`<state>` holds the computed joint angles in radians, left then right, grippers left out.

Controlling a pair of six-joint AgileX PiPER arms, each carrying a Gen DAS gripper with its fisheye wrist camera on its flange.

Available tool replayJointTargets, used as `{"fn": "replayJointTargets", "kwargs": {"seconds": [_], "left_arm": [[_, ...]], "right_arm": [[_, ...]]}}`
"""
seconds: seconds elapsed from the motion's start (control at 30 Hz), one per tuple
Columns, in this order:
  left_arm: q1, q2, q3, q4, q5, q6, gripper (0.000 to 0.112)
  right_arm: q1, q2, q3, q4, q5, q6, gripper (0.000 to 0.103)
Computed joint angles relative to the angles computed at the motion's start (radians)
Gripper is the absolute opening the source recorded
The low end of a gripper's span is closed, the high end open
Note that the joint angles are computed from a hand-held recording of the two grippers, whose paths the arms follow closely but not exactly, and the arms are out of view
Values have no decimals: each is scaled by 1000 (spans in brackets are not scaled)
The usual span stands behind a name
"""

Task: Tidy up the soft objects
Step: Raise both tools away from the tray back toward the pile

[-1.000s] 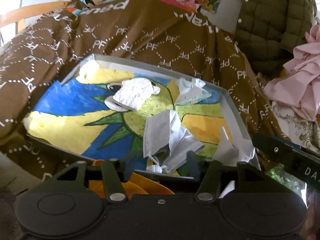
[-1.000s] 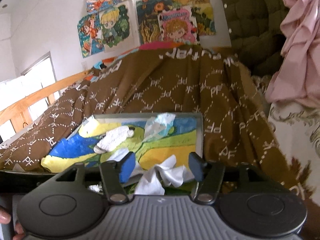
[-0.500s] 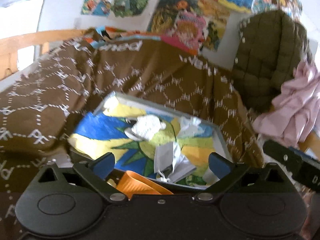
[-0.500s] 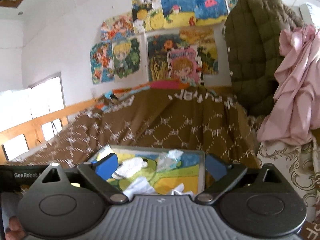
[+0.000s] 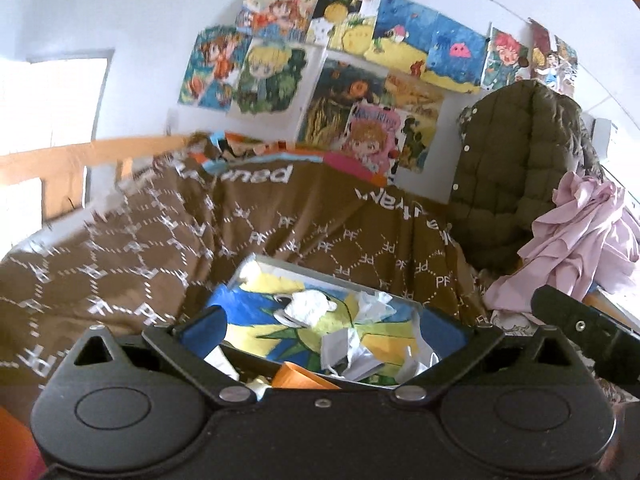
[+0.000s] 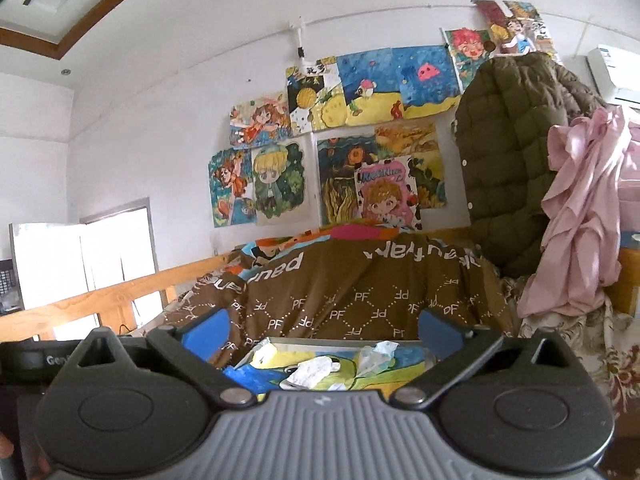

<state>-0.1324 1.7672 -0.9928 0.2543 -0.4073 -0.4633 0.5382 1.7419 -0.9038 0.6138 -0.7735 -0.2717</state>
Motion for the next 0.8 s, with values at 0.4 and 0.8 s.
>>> {"fn": "replayJointTargets", "kwargs": {"seconds": [0.4, 0.8], "left_arm": [[91, -178, 230, 159, -63, -54, 102], [232, -215, 362, 379, -132, -117, 102]], "right_arm": [[182, -56, 119, 215, -100, -100, 103], [299, -30, 172, 368, -153, -146, 103]]}}
